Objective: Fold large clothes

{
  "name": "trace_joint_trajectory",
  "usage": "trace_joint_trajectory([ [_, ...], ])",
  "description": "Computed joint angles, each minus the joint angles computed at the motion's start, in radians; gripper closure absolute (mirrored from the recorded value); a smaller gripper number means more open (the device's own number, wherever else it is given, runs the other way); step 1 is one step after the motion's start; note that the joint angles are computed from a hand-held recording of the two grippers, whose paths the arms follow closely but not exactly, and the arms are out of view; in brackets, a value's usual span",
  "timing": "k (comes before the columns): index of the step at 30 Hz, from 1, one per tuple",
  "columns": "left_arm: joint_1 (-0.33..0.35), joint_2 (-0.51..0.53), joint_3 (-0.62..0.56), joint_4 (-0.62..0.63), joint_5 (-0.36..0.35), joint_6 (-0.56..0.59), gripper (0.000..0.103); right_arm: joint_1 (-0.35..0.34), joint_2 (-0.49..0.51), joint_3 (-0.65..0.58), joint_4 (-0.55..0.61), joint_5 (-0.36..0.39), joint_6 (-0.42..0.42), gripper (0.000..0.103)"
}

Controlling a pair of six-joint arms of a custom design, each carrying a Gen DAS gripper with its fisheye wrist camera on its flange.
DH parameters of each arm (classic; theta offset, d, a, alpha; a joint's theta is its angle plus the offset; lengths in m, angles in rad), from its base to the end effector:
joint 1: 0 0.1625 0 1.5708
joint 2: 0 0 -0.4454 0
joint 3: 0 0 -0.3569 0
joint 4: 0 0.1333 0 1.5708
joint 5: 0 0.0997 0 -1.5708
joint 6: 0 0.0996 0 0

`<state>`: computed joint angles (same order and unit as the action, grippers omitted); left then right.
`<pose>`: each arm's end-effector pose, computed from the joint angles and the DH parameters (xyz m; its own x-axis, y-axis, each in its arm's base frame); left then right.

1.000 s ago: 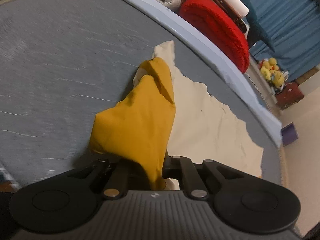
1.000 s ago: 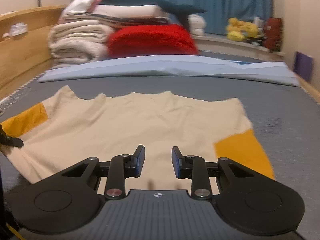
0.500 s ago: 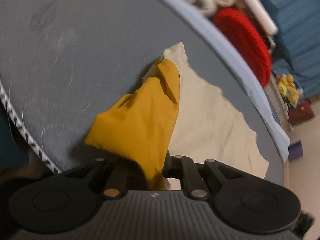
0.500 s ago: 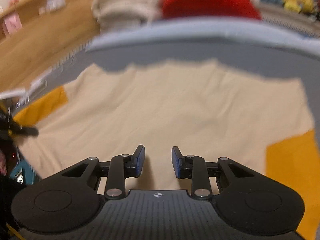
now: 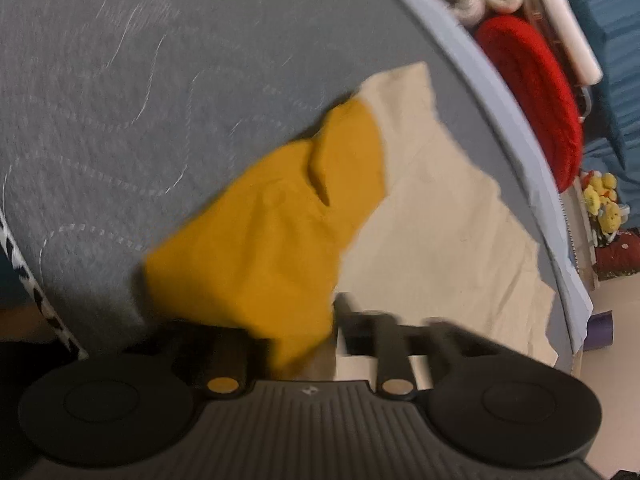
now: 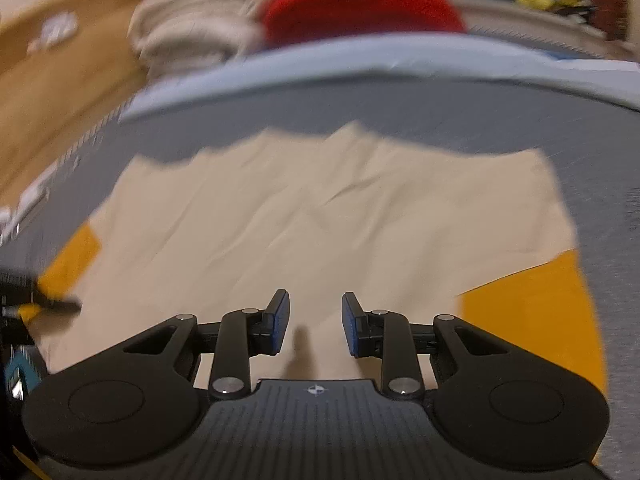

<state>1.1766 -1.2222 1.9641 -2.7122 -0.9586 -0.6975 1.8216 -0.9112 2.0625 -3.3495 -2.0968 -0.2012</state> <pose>-0.0310 -0.5707 0.3036 -0.8722 -0.4636 -0.1559 -0.2693 0.7213 -0.6382 0.2171 -0.5117 0.1773 -0.8524 -0.0873 0.5156 -0.3789 0.7826 -0.4940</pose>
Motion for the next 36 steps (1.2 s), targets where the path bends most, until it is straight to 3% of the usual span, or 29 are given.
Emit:
trace_joint_trajectory([
  [6, -0.189, 0.045, 0.078, -0.210, 0.236, 0.321, 0.091, -0.015, -0.123, 0.096, -0.175, -0.028, -0.072, 0.074],
  [11, -0.377, 0.141, 0.083, -0.362, 0.329, 0.542, 0.092, -0.043, -0.228, 0.168, -0.335, -0.030, -0.156, 0.074],
  [14, -0.487, 0.244, 0.065, -0.454, 0.304, 0.694, 0.093, -0.063, -0.283, 0.216, -0.445, -0.040, -0.247, 0.074],
  [17, -0.567, 0.379, 0.016, -0.477, 0.264, 0.774, 0.093, -0.089, -0.354, 0.267, -0.512, -0.030, -0.299, 0.074],
  [20, -0.628, 0.522, -0.048, -0.449, 0.221, 0.802, 0.093, -0.125, -0.430, 0.305, -0.514, -0.008, -0.294, 0.074],
  [23, -0.655, 0.645, -0.119, -0.342, 0.148, 0.769, 0.093, -0.164, -0.506, 0.335, -0.489, 0.022, -0.266, 0.074],
  [24, -0.655, 0.681, -0.141, -0.284, 0.115, 0.750, 0.091, -0.180, -0.532, 0.341, -0.470, 0.037, -0.253, 0.074],
  [26, -0.638, 0.732, -0.196, -0.140, 0.032, 0.707, 0.073, -0.221, -0.594, 0.358, -0.416, 0.086, -0.218, 0.074],
  [27, -0.628, 0.748, -0.221, -0.073, -0.015, 0.684, 0.060, -0.242, -0.619, 0.360, -0.379, 0.110, -0.198, 0.073],
  [30, -0.617, 0.726, -0.210, -0.071, -0.066, 0.684, 0.046, -0.291, -0.674, 0.360, -0.279, 0.182, -0.134, 0.072],
  [31, -0.617, 0.688, -0.177, -0.103, -0.102, 0.676, 0.034, -0.307, -0.692, 0.362, -0.243, 0.212, -0.122, 0.071],
  [33, -0.615, 0.602, -0.103, -0.171, -0.172, 0.668, 0.022, -0.317, -0.712, 0.353, -0.175, 0.247, -0.109, 0.070],
  [36, -0.592, 0.499, -0.042, -0.215, -0.225, 0.724, 0.021, -0.338, -0.724, 0.340, -0.083, 0.325, -0.063, 0.061],
])
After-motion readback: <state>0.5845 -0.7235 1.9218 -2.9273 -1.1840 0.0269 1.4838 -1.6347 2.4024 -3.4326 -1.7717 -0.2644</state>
